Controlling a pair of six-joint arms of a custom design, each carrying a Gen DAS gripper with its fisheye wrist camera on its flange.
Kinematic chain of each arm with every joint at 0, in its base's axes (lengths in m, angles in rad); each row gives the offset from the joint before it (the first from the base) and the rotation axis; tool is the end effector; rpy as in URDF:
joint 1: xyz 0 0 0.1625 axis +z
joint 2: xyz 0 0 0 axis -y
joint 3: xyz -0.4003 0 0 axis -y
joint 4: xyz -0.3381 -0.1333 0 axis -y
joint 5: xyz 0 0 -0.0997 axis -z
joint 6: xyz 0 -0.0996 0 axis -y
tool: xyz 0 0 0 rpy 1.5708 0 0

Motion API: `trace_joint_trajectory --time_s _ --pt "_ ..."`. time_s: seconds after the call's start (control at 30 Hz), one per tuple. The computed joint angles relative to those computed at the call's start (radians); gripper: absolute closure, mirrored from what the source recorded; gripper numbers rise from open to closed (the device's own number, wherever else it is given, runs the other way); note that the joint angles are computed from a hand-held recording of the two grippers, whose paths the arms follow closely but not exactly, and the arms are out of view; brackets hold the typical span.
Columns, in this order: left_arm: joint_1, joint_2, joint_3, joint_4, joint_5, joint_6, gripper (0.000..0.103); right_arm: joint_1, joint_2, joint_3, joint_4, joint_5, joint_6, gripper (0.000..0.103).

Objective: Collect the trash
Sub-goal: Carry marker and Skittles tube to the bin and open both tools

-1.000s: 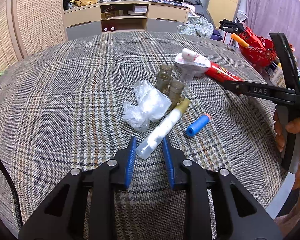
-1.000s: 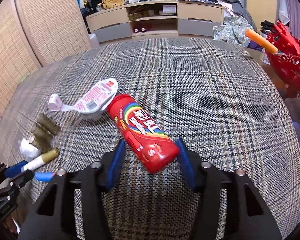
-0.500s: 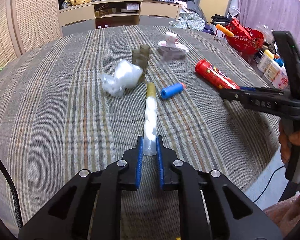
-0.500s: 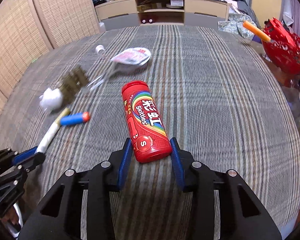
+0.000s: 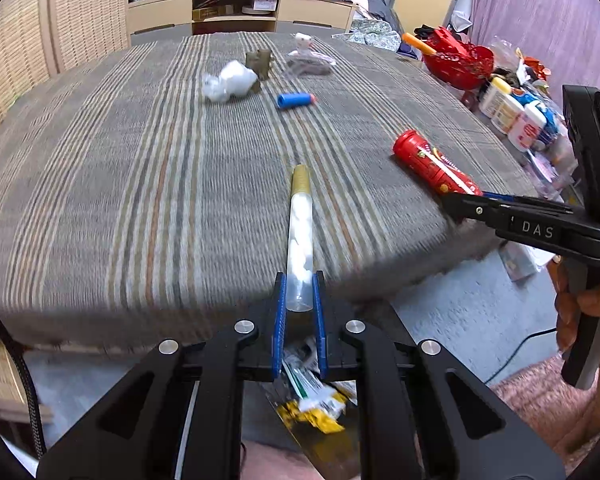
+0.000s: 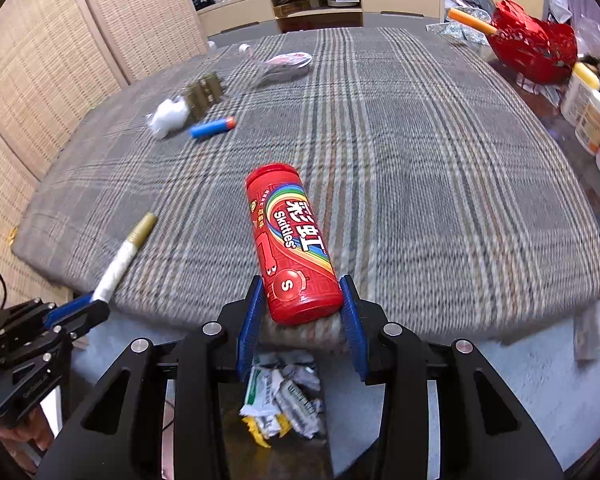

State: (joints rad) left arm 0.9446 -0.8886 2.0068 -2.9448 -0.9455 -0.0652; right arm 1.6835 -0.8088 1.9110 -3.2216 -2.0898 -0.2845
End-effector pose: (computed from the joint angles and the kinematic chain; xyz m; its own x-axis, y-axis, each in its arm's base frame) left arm -0.1478 -0.5313 0.1162 -0.7791 0.3033 -0.5486 0.5173 0.8054 -0.2894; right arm 0.1463 -0.5462 0.1286 -0.8291 -0.0850 0.5526 -0.3424 0.8585 -0.3817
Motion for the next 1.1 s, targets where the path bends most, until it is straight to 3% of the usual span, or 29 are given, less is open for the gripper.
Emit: trace_joint_trajectory --time_s 0.23,0.47,1.1 --pt "-0.060 -0.072 0.159 -0.048 -0.009 -0.090 0.092 0.027 -0.052 0.170 -0.114 0.016 0.011 0.064" --pt "-0.096 -0.077 0.258 -0.068 -0.025 -0.176 0.092 0.020 -0.060 0.302 -0.197 0.039 0.010 0.064" --pt "-0.027 0.062 0.266 -0.008 -0.090 -0.263 0.091 -0.056 0.059 0.320 -0.205 0.031 0.032 0.067"
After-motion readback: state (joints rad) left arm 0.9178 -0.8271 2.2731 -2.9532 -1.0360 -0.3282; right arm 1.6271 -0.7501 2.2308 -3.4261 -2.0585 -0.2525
